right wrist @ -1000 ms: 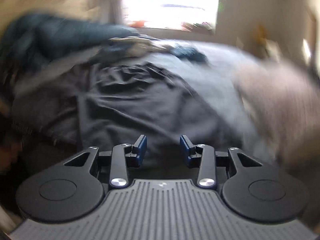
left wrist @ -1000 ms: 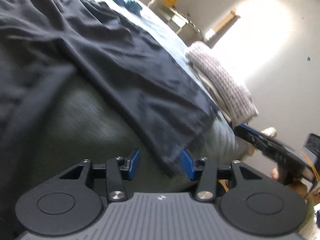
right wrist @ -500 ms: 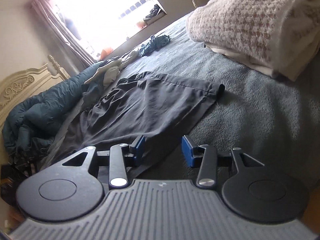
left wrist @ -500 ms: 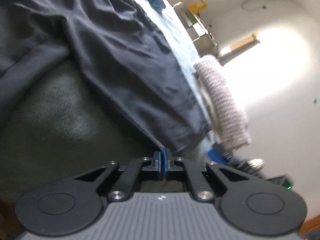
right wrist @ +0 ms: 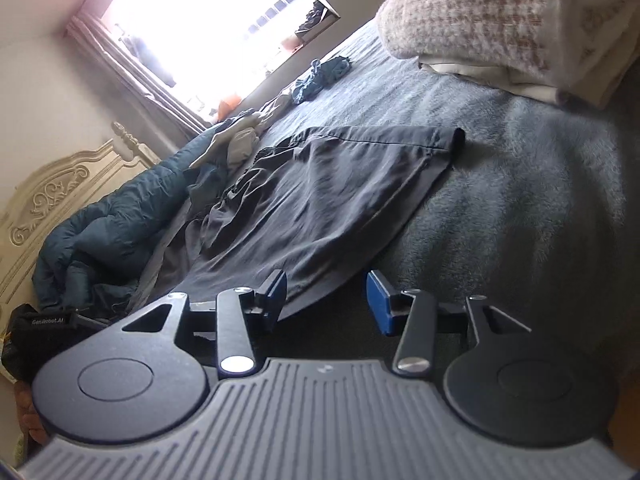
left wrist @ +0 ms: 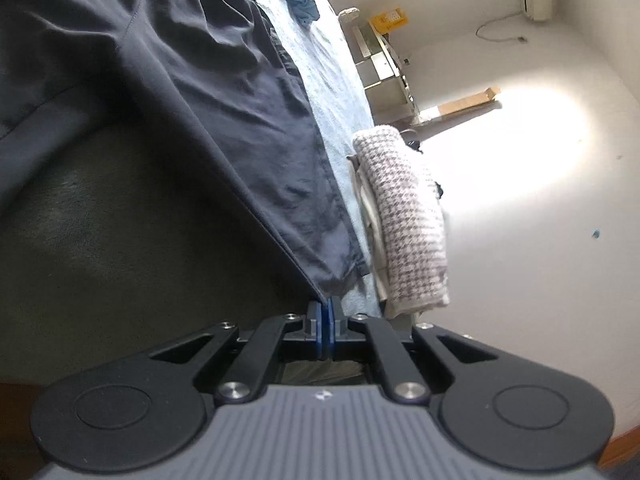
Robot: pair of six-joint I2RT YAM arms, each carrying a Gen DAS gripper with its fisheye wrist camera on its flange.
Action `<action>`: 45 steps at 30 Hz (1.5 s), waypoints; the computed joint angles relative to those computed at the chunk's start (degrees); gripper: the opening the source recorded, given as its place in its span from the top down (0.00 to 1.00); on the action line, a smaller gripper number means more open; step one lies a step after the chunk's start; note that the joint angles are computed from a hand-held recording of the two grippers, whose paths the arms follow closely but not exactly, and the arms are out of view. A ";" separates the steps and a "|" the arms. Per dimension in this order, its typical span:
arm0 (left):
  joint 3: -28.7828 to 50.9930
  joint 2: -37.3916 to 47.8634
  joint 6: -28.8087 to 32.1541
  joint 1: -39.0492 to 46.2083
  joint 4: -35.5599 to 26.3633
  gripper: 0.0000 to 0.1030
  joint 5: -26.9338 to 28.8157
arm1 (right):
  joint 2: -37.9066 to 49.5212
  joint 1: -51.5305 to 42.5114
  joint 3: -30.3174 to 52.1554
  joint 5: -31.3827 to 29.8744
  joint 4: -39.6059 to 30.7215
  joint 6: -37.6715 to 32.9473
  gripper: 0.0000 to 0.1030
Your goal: Fold clothes
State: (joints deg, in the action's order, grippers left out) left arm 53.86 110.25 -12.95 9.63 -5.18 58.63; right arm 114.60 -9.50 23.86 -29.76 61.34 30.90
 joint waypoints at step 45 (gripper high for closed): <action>-4.07 -9.46 44.73 37.36 -6.73 0.43 -21.52 | 11.90 47.71 34.21 23.19 -31.45 -31.76 0.57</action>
